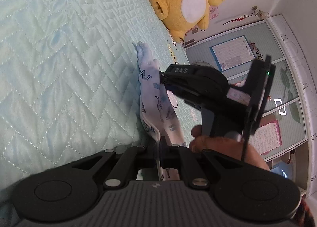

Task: Fold clothes

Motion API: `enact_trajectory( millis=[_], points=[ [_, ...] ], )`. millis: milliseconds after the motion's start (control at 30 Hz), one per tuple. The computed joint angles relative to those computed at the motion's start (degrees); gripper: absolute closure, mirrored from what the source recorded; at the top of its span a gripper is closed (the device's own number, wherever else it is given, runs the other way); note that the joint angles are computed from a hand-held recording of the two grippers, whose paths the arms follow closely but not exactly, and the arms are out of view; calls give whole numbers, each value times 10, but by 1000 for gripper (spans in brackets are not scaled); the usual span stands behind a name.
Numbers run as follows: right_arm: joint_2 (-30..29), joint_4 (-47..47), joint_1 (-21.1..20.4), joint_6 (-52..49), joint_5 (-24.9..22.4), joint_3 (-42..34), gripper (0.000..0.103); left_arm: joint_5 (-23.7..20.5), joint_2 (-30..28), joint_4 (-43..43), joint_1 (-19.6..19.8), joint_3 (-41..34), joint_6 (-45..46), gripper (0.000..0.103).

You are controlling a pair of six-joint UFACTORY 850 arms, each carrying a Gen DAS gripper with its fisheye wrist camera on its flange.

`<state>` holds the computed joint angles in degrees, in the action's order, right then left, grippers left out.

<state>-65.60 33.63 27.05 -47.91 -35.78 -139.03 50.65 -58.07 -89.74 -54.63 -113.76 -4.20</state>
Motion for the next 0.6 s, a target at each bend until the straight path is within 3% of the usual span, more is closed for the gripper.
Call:
enact_trajectory(
  millis=[33,167,300,500,600],
  points=[
    [-2,-9,3,4,7,-6,96,12,-3,-16,-1,-9,26,98],
    [5,7,12,15,114,17,94,42,-10,-56,-2,-23,82,98],
    [-33,36,3,32,68,-35,76,40,-13,-69,-1,-30,103,95],
    [74,283,-23,-174,131,142,73,47,-20,-76,-1,-41,111,95],
    [89,277,-17,-213,82,152,73,49,-23,-81,-1,-47,116,95]
  ],
)
